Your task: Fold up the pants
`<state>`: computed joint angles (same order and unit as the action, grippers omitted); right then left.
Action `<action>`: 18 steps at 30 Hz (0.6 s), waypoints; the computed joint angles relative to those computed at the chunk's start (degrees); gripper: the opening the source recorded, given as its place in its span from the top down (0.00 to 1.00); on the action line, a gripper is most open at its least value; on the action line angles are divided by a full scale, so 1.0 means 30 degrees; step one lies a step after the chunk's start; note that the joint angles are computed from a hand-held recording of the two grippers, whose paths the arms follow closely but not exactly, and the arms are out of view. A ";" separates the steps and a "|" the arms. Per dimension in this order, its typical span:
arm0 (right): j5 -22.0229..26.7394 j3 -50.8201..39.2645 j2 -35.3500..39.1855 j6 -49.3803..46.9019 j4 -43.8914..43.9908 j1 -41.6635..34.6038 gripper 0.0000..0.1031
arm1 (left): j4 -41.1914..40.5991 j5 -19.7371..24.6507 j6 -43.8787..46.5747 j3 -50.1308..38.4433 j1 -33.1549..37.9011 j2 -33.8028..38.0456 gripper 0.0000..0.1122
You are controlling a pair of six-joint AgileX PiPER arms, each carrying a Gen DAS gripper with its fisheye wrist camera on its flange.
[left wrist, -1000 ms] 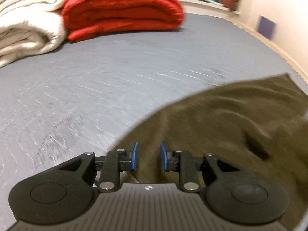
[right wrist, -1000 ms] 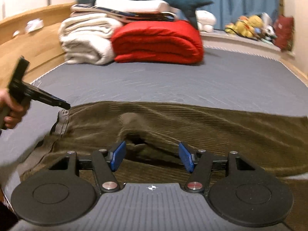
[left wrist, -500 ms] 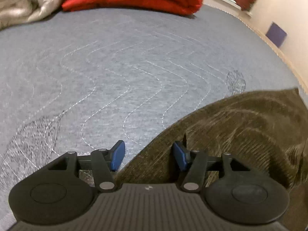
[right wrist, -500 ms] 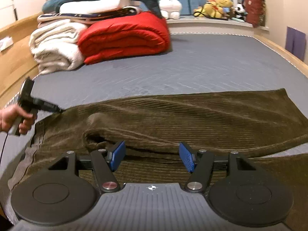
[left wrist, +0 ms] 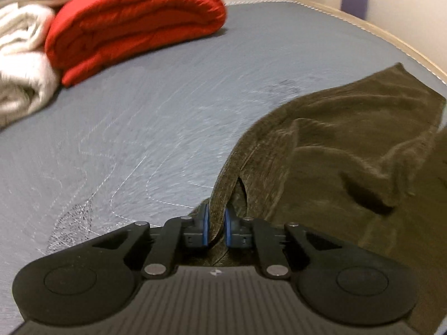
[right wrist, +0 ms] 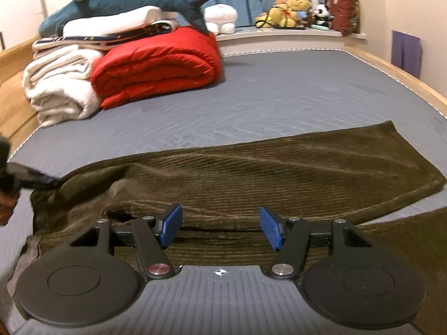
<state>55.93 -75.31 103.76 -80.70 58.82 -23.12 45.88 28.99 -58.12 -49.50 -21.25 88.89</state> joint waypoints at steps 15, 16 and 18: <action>-0.0893 -0.3550 0.2492 0.3920 0.1078 -0.1583 0.38 | 0.1174 0.8571 -0.3874 0.0799 -1.5101 -0.5041 0.92; -0.0881 -0.4201 0.2868 0.4686 0.1067 -0.1760 0.38 | 0.0733 0.9308 -0.3988 0.0993 -1.6307 -0.5278 0.92; -0.0435 -0.5930 0.3918 0.6606 0.0783 -0.2209 0.38 | -0.0954 0.9331 -0.3762 0.1987 -1.7538 -0.5835 0.92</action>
